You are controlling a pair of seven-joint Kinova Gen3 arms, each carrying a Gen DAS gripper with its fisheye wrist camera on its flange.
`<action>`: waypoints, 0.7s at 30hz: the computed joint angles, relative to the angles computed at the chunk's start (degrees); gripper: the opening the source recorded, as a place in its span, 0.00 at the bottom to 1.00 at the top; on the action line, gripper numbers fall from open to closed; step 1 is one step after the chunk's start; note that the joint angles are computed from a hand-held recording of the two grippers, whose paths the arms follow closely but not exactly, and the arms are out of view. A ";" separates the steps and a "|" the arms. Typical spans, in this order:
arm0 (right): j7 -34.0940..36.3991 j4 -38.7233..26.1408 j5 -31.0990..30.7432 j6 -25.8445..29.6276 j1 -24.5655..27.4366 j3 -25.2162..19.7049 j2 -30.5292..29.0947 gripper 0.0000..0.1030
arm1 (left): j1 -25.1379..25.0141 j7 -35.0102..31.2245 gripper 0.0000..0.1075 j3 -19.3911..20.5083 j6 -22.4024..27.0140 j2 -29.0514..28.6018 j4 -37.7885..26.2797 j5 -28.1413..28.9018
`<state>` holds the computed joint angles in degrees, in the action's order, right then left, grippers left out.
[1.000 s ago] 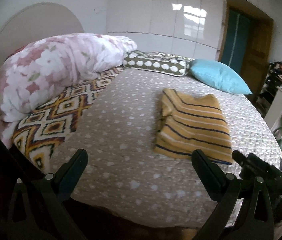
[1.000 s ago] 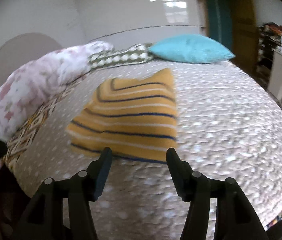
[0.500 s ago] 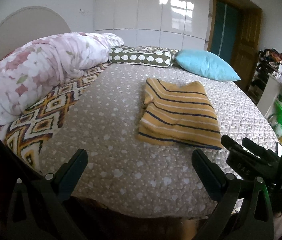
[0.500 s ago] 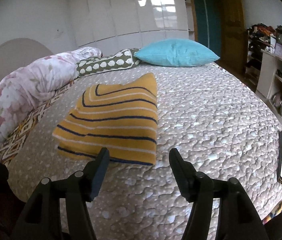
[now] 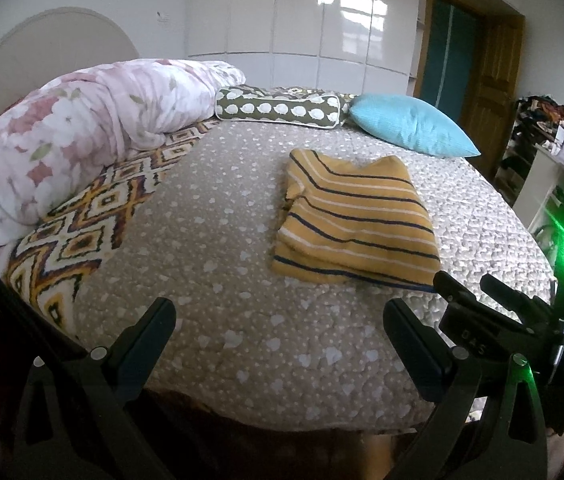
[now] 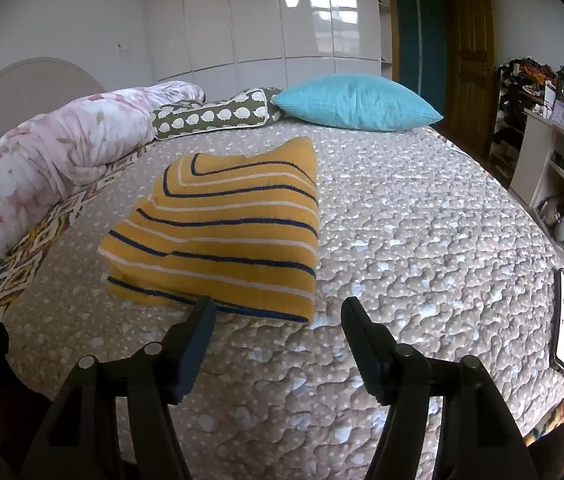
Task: Fold small clothes
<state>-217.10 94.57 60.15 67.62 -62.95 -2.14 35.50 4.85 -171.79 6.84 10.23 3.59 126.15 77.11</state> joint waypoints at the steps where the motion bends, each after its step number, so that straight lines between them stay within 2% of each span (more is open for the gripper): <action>1: 0.06 0.03 0.00 -0.01 0.02 -0.03 0.01 0.68 | 0.11 1.09 0.96 -0.07 0.00 0.12 -0.08 -1.02; 6: 0.10 0.32 0.10 -0.49 0.24 -0.08 -0.03 0.69 | -0.47 3.67 0.96 0.31 0.51 0.57 -0.37 -3.62; 21: 0.11 0.98 0.40 -1.13 0.32 0.08 -0.05 0.70 | -1.56 4.72 0.96 1.43 0.56 1.02 -0.34 -4.48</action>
